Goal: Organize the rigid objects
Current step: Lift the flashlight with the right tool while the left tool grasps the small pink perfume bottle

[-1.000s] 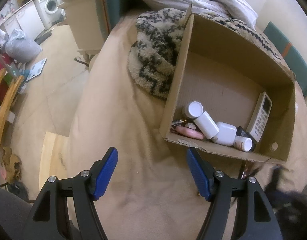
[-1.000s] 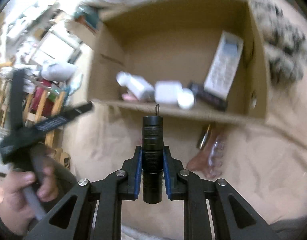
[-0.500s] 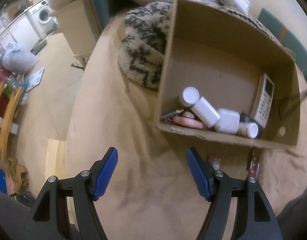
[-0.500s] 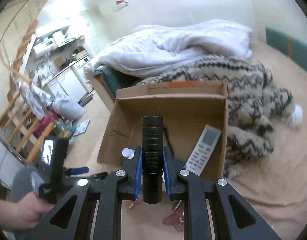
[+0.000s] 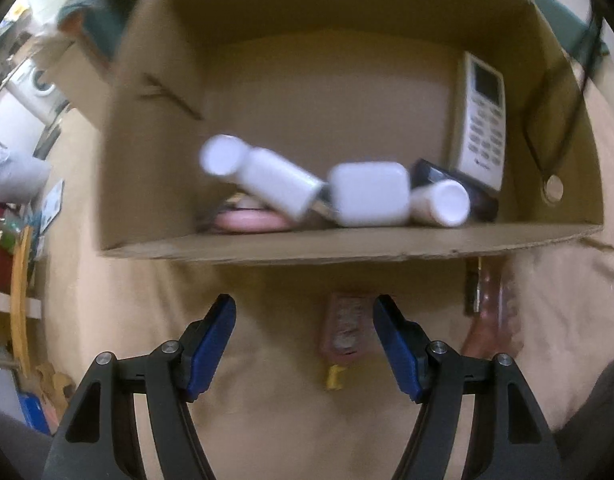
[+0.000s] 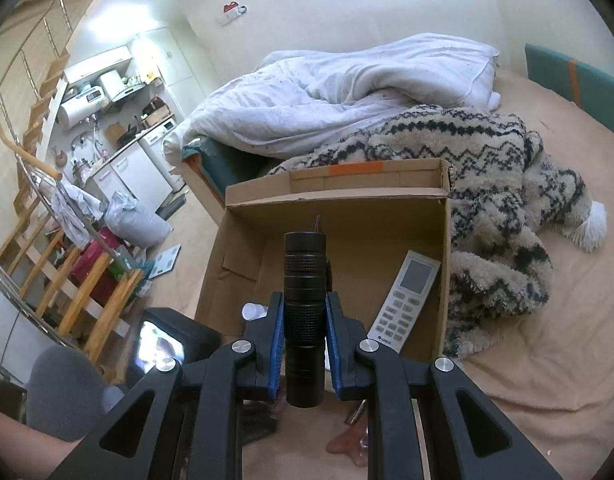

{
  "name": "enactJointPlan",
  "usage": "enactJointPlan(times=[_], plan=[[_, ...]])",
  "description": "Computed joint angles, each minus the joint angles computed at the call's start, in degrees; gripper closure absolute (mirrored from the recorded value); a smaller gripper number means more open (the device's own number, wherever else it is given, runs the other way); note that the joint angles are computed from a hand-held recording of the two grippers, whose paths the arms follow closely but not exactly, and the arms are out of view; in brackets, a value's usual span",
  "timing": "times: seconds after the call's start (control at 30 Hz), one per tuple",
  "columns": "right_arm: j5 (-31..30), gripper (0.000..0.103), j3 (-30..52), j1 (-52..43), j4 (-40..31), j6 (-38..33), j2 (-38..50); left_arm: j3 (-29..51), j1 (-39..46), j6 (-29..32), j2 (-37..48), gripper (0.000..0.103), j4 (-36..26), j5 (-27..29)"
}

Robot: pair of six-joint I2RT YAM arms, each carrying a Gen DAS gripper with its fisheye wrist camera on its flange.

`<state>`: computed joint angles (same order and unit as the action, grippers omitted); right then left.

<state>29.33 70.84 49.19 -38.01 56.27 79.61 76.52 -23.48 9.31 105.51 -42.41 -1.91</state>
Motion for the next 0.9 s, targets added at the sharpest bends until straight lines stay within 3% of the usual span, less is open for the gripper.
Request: enactJointPlan(times=[0.07, 0.23, 0.37, 0.4, 0.67, 0.9], plan=[[-0.1, 0.082, -0.6, -0.2, 0.4, 0.4, -0.5, -0.1, -0.2, -1.4, 0.9, 0.035, 1.6, 1.5], [0.1, 0.082, -1.3, -0.5, 0.8, 0.8, -1.3, 3.9, -1.1, -3.2, 6.9, 0.038, -0.2, -1.8], [-0.4, 0.082, -1.6, -1.0, 1.2, 0.8, -1.5, 5.9, -0.5, -2.7, 9.1, 0.065, -0.9, -0.8], [-0.5, 0.082, -1.6, -1.0, 1.2, 0.7, -1.5, 6.2, -0.4, -2.8, 9.2, 0.08, -1.1, -0.3], [-0.7, 0.082, -1.1, -0.9, 0.4, 0.8, -1.2, 6.9, 0.3, -2.7, 8.2, 0.08, -3.2, -0.4], [-0.4, 0.082, -0.8, -0.8, 0.1, 0.7, -0.8, 0.5, 2.8, -0.6, -0.4, 0.08, -0.3, -0.9]])
